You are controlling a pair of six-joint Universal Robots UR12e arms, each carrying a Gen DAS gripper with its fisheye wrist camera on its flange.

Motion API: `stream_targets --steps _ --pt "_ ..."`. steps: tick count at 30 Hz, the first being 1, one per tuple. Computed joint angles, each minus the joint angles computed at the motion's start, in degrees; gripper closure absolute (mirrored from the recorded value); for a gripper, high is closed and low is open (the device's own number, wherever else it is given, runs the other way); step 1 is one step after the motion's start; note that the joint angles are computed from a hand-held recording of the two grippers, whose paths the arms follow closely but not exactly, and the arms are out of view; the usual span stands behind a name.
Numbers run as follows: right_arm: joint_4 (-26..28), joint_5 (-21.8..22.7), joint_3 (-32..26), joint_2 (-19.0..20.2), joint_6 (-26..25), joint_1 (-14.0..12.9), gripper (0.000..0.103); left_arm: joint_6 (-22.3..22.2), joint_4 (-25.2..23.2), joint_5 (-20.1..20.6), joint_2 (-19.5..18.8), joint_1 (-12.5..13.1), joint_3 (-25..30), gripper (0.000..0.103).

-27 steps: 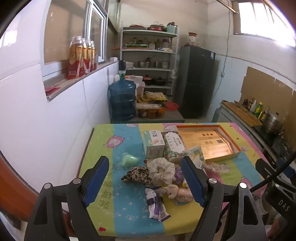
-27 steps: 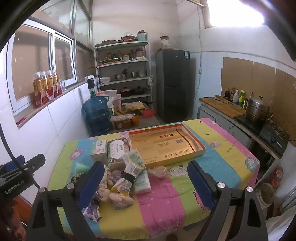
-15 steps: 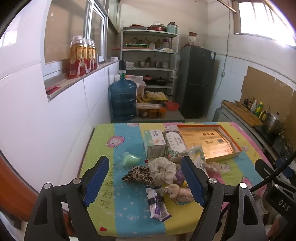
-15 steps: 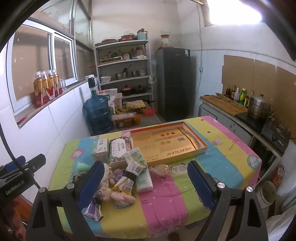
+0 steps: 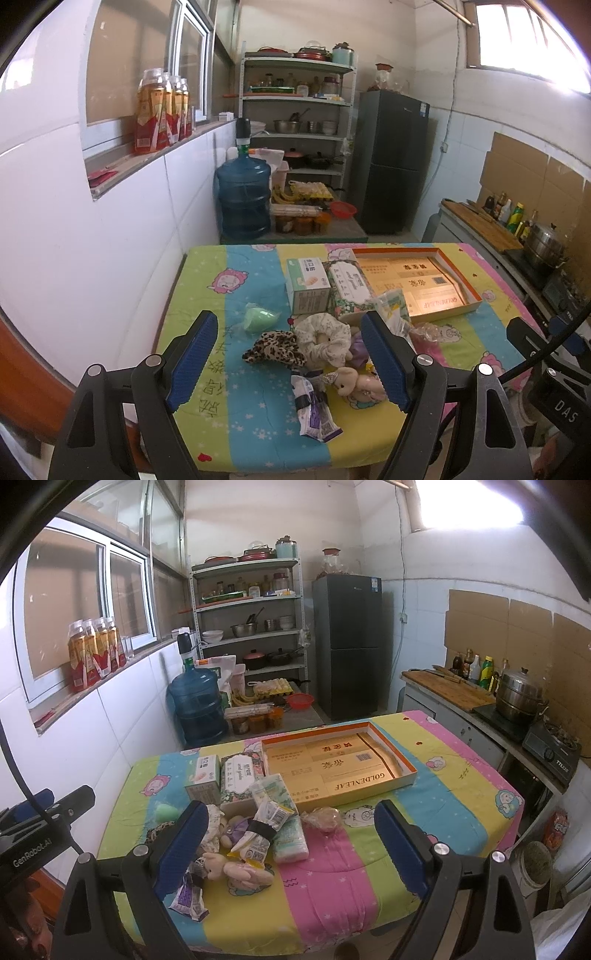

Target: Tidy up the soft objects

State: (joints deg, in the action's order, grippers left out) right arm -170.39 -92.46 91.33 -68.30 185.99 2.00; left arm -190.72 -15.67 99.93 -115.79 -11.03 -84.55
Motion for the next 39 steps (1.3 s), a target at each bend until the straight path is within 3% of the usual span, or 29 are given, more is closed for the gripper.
stream_targets --steps 39 --pt "1.85 1.27 -1.38 1.08 -0.89 0.51 0.012 -0.85 -0.32 -0.75 -0.45 0.46 0.31 0.022"
